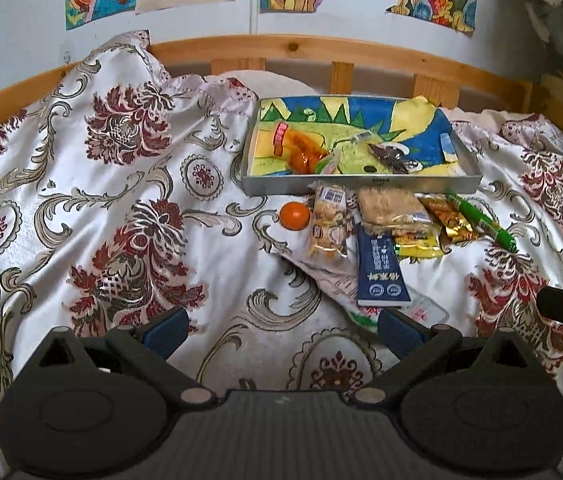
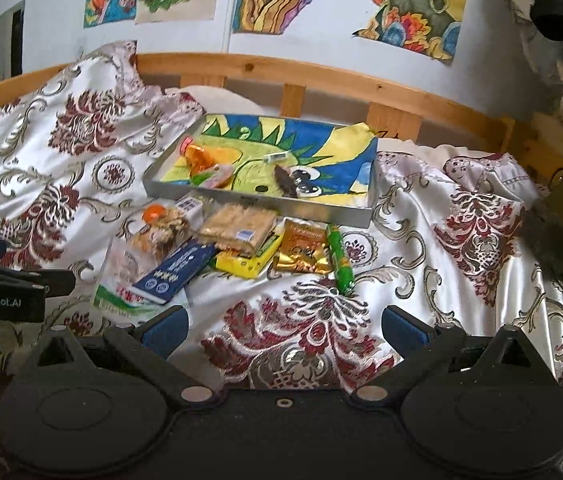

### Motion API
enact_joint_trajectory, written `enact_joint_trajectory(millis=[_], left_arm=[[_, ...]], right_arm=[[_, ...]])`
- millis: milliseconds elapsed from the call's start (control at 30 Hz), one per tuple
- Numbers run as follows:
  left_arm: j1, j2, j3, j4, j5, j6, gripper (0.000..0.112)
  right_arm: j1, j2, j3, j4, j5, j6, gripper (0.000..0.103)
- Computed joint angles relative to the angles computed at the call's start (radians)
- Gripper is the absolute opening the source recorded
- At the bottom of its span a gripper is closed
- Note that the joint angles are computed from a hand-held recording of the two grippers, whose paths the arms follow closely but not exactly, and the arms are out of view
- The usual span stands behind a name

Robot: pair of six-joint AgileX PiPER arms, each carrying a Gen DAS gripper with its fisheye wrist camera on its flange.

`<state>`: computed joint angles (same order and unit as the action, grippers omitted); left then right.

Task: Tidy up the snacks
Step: 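Withdraw both tools from the tray back toward the remaining snacks, then grasp the dark blue milk-powder stick sachet with the right tool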

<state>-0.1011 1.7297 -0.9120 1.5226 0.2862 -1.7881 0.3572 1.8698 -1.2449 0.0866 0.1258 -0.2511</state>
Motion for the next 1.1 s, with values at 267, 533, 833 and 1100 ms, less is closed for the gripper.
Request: enact_joint_trajectory(millis=[267, 533, 833, 1100], left_arm=[[-0.006, 0.011, -0.003, -0.057, 0.010, 0.068, 0.103], [0.017, 0.034, -0.034, -0.159, -0.011, 0.176, 0.103], [0.058, 0.096, -0.121, -0.404, -0.029, 0.440, 0.103], [0.130, 0.163, -0.227, -0.829, -0.067, 0.861, 0.103]], right_arm=[[0.010, 0.019, -0.020, -0.064, 0.041, 0.063, 0.102], [0.011, 0.050, -0.054, -0.022, 0.059, 0.030, 0.102], [0.013, 0.114, -0.145, 0.019, 0.066, 0.009, 0.102], [-0.005, 0.209, -0.281, 0.384, 0.135, -0.351, 0.102]])
